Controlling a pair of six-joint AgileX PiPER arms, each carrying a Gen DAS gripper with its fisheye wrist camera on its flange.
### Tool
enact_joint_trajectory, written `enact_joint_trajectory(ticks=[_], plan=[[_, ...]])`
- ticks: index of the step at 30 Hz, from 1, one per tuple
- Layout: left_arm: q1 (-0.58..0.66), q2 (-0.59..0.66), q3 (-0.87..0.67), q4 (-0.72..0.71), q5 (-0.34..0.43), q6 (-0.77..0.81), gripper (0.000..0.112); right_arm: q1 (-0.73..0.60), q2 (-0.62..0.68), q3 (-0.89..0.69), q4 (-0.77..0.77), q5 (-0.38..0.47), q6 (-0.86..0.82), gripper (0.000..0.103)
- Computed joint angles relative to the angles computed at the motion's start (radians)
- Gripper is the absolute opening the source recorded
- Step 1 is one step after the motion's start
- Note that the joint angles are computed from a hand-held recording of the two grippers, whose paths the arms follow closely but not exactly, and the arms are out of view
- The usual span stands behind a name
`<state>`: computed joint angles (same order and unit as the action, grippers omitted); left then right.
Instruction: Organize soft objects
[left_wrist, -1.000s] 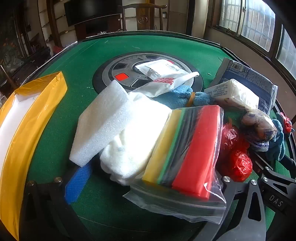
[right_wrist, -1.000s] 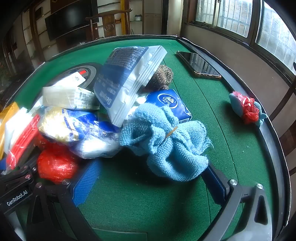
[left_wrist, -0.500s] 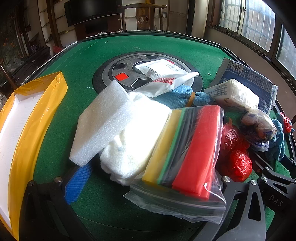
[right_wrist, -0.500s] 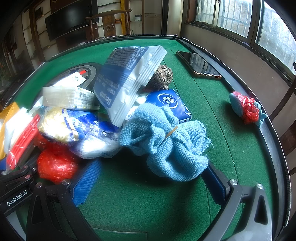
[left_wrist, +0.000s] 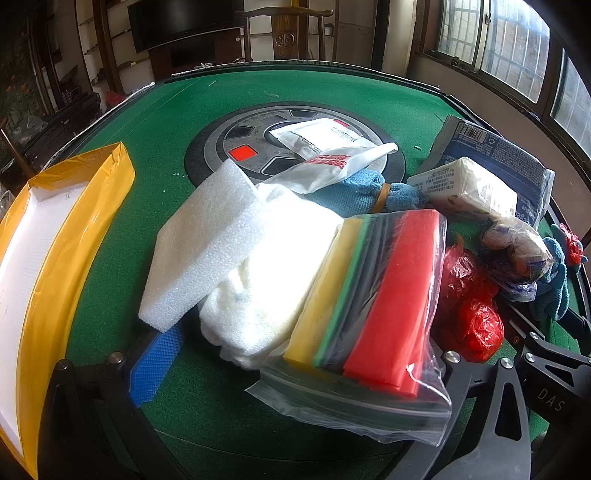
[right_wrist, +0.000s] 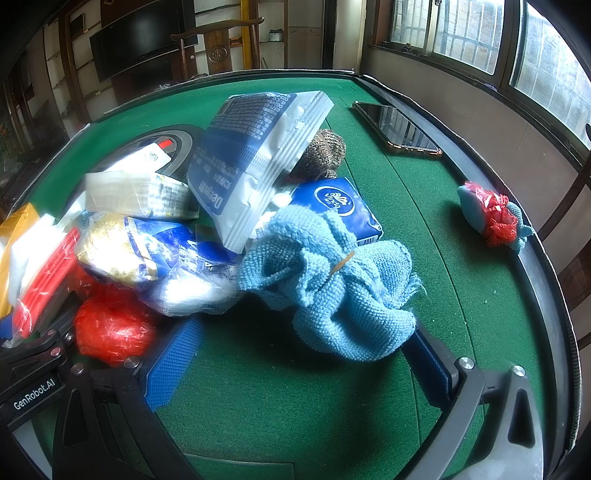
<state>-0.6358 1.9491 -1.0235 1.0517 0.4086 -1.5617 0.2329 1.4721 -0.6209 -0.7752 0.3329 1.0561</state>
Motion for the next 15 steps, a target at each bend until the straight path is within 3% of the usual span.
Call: enact_joint_trajectory(ticks=[6, 12, 15], plan=[[0.0, 0.0, 0.0, 0.0, 0.0, 0.0, 0.103, -0.025, -0.028, 0.018, 0.235, -0.038, -0.309, 0.102], [-0.001, 0.0, -0.001, 0.0, 0.003, -0.004, 0.103, 0.015, -0.036, -0.006, 0.256, 0.065, -0.263, 0.102], [-0.004, 0.002, -0.003, -0.001, 0.007, -0.005, 0.103, 0.022, -0.045, 0.002, 0.257, 0.075, -0.249, 0.102]])
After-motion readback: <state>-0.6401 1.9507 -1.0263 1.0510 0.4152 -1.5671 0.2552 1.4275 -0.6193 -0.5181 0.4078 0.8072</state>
